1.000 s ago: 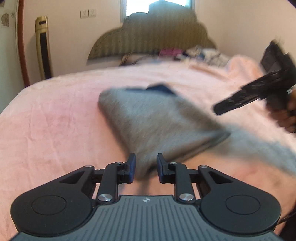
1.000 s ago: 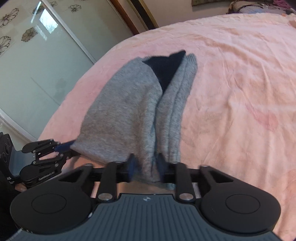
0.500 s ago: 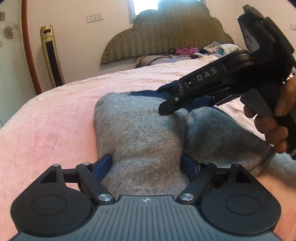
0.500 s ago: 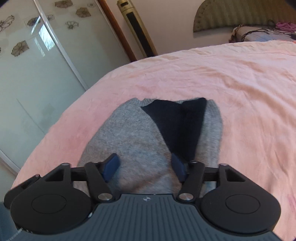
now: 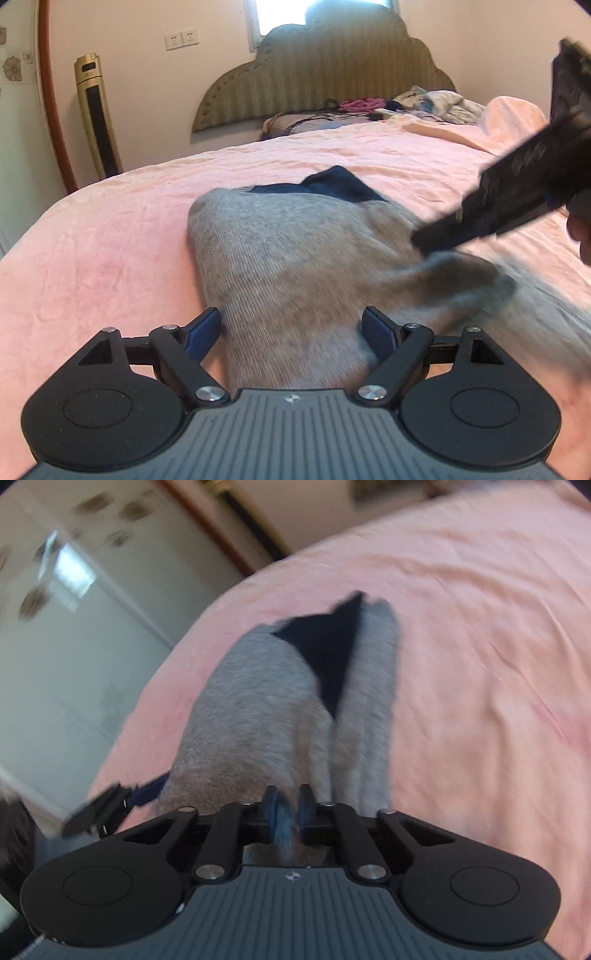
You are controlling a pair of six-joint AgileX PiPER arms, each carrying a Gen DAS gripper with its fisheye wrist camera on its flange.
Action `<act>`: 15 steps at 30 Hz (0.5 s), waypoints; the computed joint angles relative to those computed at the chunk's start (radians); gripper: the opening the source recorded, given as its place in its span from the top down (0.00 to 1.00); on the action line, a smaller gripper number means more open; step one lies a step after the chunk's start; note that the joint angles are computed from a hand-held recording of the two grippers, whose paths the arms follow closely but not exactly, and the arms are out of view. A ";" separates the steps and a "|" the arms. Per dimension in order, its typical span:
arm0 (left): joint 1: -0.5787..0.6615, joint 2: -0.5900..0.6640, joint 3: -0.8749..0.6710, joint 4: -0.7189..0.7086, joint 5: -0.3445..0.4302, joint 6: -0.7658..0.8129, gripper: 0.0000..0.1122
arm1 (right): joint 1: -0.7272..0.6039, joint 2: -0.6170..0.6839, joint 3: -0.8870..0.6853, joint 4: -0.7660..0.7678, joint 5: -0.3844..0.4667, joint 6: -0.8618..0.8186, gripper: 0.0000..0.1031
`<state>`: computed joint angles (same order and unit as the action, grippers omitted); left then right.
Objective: Fold small clothes
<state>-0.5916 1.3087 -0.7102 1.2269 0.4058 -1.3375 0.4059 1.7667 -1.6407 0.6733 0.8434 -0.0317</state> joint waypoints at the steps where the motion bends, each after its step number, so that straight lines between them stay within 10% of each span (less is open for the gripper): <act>1: -0.007 -0.004 0.004 -0.020 0.010 0.012 0.26 | 0.013 -0.048 0.042 -0.009 -0.033 -0.017 0.62; 4: 0.044 0.010 0.008 -0.116 -0.032 0.079 0.25 | 0.030 -0.071 0.090 0.026 -0.012 -0.112 0.43; 8: 0.019 -0.045 0.003 -0.209 0.047 0.162 0.26 | 0.019 -0.096 0.119 -0.095 -0.017 -0.011 0.71; 15: -0.050 -0.022 -0.022 -0.245 0.076 0.129 0.25 | 0.135 -0.152 0.138 -0.213 -0.097 0.040 0.31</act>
<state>-0.6412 1.2867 -0.7323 0.9818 0.4822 -1.2081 0.5407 1.6146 -1.5031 0.4602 0.7466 0.0087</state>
